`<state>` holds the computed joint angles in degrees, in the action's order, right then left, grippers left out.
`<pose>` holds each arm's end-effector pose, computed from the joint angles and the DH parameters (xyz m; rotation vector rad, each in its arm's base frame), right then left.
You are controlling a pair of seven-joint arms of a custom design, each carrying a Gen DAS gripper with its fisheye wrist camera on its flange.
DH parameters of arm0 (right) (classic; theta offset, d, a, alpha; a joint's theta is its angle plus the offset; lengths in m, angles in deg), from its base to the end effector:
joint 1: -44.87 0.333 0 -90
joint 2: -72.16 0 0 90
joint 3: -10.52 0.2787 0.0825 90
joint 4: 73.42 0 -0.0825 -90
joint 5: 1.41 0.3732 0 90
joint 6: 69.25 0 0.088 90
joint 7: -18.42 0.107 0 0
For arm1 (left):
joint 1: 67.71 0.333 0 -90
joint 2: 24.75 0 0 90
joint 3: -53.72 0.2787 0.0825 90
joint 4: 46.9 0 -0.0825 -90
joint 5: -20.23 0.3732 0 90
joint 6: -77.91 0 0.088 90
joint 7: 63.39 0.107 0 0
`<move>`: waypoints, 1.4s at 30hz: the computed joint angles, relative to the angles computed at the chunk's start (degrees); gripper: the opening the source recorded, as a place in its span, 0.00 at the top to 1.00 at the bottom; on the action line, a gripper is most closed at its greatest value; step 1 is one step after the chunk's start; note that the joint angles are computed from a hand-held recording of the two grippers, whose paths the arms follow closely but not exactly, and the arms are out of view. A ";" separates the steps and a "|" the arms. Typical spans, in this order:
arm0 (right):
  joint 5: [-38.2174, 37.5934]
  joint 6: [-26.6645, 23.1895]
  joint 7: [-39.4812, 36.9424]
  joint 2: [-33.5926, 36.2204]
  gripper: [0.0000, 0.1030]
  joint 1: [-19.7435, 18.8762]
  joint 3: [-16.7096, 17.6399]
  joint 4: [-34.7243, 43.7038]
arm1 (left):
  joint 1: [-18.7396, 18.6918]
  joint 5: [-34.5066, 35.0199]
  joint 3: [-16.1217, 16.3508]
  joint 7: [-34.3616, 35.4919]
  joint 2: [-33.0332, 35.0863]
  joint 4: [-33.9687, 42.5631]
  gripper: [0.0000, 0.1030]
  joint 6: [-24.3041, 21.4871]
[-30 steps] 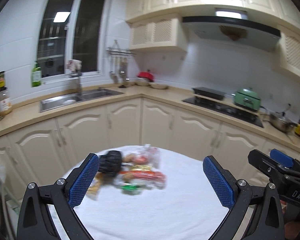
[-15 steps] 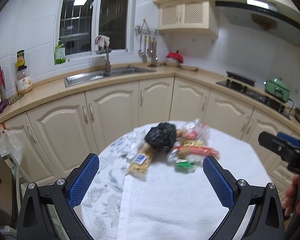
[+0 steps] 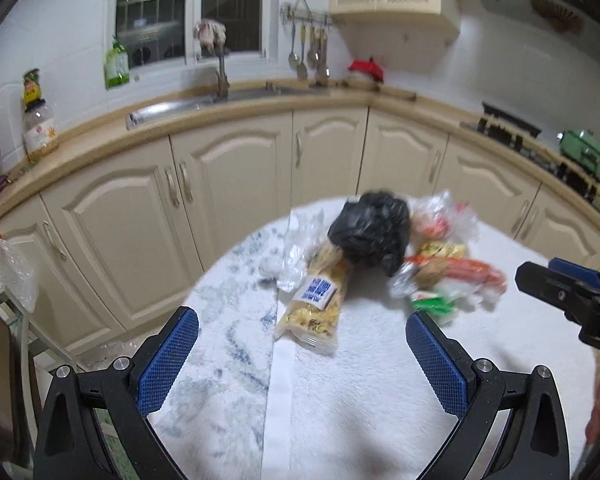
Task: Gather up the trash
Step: 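Grasp the packaged snack bar with the left gripper while the right gripper grasps the brown cookie, then carry both items over the blue bin and open both grippers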
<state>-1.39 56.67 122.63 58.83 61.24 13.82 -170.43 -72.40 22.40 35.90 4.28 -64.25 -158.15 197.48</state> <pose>0.4836 0.1776 0.7260 -1.8219 1.6502 -0.4610 0.3179 -0.1971 0.7723 -1.7269 1.7693 -0.8436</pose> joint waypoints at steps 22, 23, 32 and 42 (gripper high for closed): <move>3.53 -1.86 -2.69 16.14 0.70 -0.33 1.00 10.28 | -4.24 3.97 4.71 -0.43 32.24 17.65 0.62 3.32; 4.22 -1.30 -3.14 15.65 0.70 -0.46 0.95 9.59 | -4.24 3.76 4.90 -0.46 32.10 17.36 0.64 3.53; 9.60 1.58 -6.58 5.61 0.70 -0.97 -0.41 -1.00 | -3.97 1.63 5.38 0.48 28.44 11.94 0.66 5.96; 9.98 1.98 -5.92 -6.64 0.70 -0.24 -2.33 -12.55 | -4.17 0.68 4.14 1.79 25.56 7.85 0.67 11.24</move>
<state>8.59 58.65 116.71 52.20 60.99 11.49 -182.99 -76.57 23.07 40.04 6.07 -38.69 -150.31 208.73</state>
